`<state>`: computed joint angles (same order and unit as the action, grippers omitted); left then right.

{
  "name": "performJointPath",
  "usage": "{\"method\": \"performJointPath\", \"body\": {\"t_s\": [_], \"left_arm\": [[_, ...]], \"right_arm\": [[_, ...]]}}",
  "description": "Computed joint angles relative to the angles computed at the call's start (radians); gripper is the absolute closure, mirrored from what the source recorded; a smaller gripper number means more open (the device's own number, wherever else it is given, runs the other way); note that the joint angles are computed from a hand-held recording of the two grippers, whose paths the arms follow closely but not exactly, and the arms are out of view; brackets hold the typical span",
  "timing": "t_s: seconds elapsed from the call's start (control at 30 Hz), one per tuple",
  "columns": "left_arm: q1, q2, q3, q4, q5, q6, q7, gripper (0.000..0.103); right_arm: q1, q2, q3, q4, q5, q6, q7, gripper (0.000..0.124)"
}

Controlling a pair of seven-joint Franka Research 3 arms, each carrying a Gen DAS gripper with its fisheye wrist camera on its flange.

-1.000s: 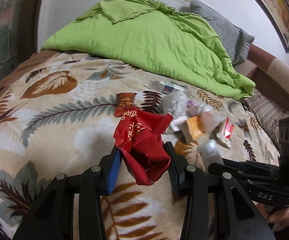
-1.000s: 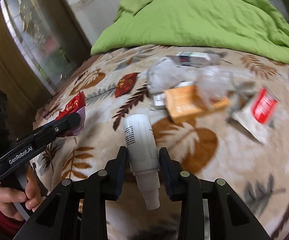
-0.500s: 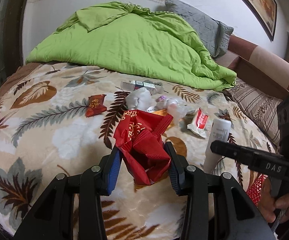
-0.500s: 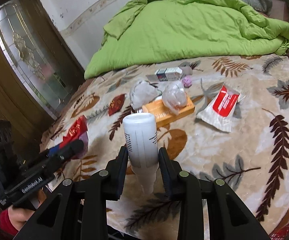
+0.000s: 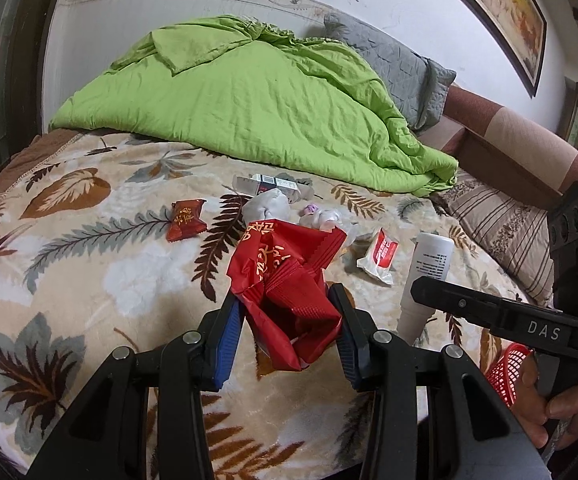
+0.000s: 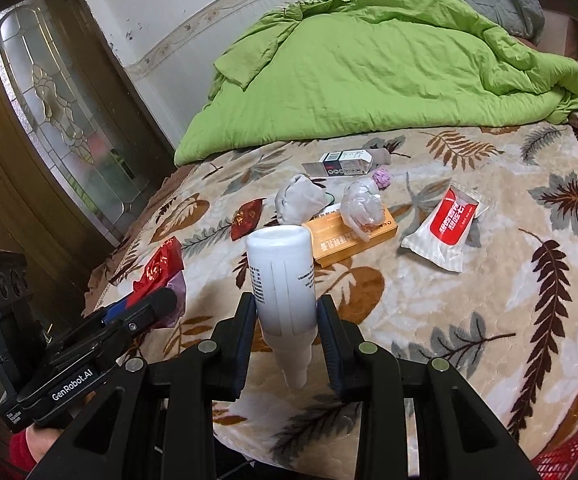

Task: Collect trash
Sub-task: 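Carry the wrapper and bottle to the wastebasket and release both inside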

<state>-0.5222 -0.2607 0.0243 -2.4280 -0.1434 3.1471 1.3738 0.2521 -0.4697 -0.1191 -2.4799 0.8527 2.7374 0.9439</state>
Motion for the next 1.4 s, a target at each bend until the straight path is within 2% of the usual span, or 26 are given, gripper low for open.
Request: {"method": "performJointPath", "body": {"t_s": [0.13,0.2,0.5,0.7,1.13,1.27,1.4], "left_arm": [[-0.054,0.008,0.055,0.001,-0.036,0.013,0.039,0.062],[-0.044,0.009,0.045,0.002,-0.036,0.011,0.036,0.062],[-0.147,0.032,0.148,0.008,-0.14,0.029,0.129,0.062],[-0.186,0.038,0.178,0.01,-0.186,0.038,0.185,0.062],[-0.189,0.028,0.154,0.012,-0.183,0.036,0.195,0.062],[-0.233,0.038,0.172,0.029,-0.213,0.026,0.234,0.062],[-0.287,0.062,0.192,0.064,-0.297,0.004,0.32,0.062]], "right_arm": [[-0.001,0.017,0.01,0.015,-0.013,-0.001,0.016,0.09],[0.0,0.028,0.014,0.025,-0.017,-0.003,0.024,0.09],[-0.007,0.063,0.022,0.057,-0.026,-0.015,0.054,0.09],[-0.013,0.064,0.032,0.059,-0.041,-0.018,0.085,0.09],[-0.026,0.011,0.006,0.039,-0.045,-0.027,0.086,0.09],[-0.049,-0.021,-0.008,0.018,-0.056,-0.036,0.097,0.09],[-0.081,-0.04,-0.023,-0.002,-0.073,-0.049,0.117,0.09]]}}
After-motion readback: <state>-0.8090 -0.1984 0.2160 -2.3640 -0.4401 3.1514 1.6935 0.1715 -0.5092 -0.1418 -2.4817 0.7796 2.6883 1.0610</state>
